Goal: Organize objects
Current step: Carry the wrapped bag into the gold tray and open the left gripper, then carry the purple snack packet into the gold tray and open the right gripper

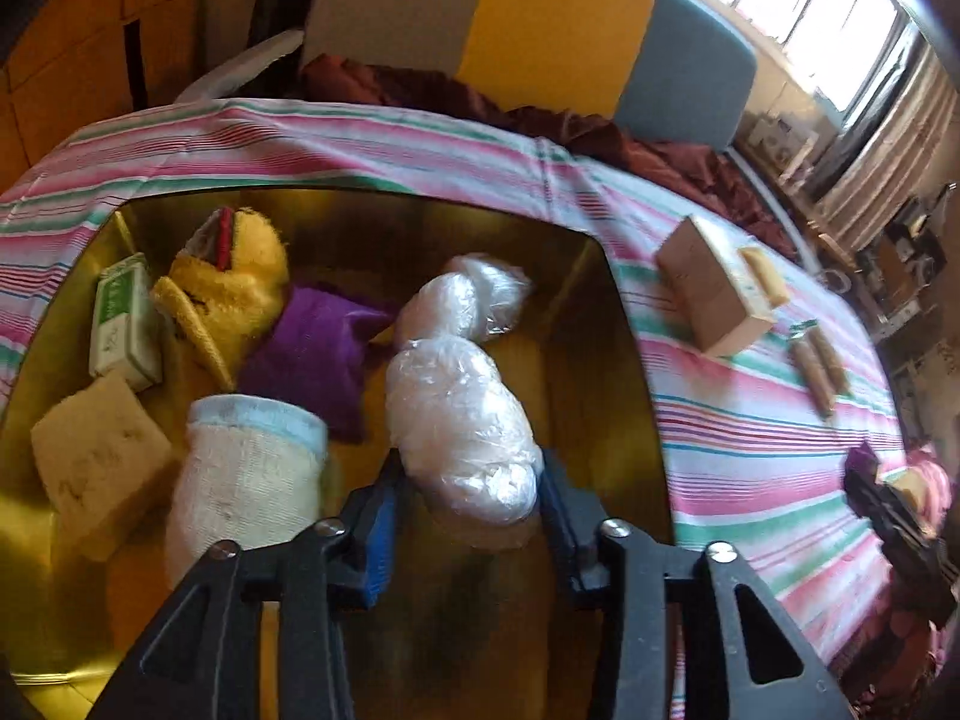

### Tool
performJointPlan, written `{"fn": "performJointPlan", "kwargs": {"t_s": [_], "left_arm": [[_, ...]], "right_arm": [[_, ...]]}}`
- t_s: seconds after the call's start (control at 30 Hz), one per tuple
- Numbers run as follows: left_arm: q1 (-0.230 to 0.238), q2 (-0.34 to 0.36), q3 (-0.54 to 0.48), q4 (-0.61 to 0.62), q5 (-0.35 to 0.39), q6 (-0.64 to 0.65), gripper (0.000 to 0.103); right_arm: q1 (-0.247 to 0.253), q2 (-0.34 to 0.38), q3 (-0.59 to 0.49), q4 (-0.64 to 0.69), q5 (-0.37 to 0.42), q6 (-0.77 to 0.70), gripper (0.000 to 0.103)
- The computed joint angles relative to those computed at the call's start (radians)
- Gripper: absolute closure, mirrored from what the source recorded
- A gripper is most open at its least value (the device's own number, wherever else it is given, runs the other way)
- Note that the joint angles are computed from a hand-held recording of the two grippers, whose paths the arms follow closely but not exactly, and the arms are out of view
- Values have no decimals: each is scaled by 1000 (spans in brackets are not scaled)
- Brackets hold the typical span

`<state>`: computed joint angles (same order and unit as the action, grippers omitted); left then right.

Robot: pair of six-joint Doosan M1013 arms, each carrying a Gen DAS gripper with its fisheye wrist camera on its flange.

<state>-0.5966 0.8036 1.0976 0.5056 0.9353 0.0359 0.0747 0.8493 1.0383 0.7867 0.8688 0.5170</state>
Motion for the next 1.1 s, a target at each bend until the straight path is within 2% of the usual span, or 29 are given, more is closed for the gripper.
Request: {"fn": "performJointPlan", "kwargs": {"t_s": [0.13, 0.2, 0.3, 0.37, 0.53, 0.67, 0.8, 1.1], "left_arm": [[-12, 14, -31, 30, 132, -14, 53], [-18, 9, -22, 53, 149, -40, 49], [-29, -16, 20, 111, 131, -111, 49], [-35, -36, 57, 153, 91, -170, 49], [-61, -87, 159, 304, 0, -409, 49], [-78, -111, 209, 391, -44, -530, 49], [-94, -120, 224, 428, -28, -549, 49], [-95, -132, 257, 408, -83, -537, 48]], "right_arm": [[5, -7, 10, 5, 6, -3, 56], [9, -12, 16, 8, 12, -8, 56], [18, -19, 24, 14, 18, -22, 56], [24, -25, 30, 28, 28, -31, 56], [46, -40, 44, 64, 50, -58, 56], [72, -53, 53, 96, 83, -90, 56], [103, -71, 70, 119, 98, -150, 56], [176, -69, 55, 78, 127, -169, 56]]}}
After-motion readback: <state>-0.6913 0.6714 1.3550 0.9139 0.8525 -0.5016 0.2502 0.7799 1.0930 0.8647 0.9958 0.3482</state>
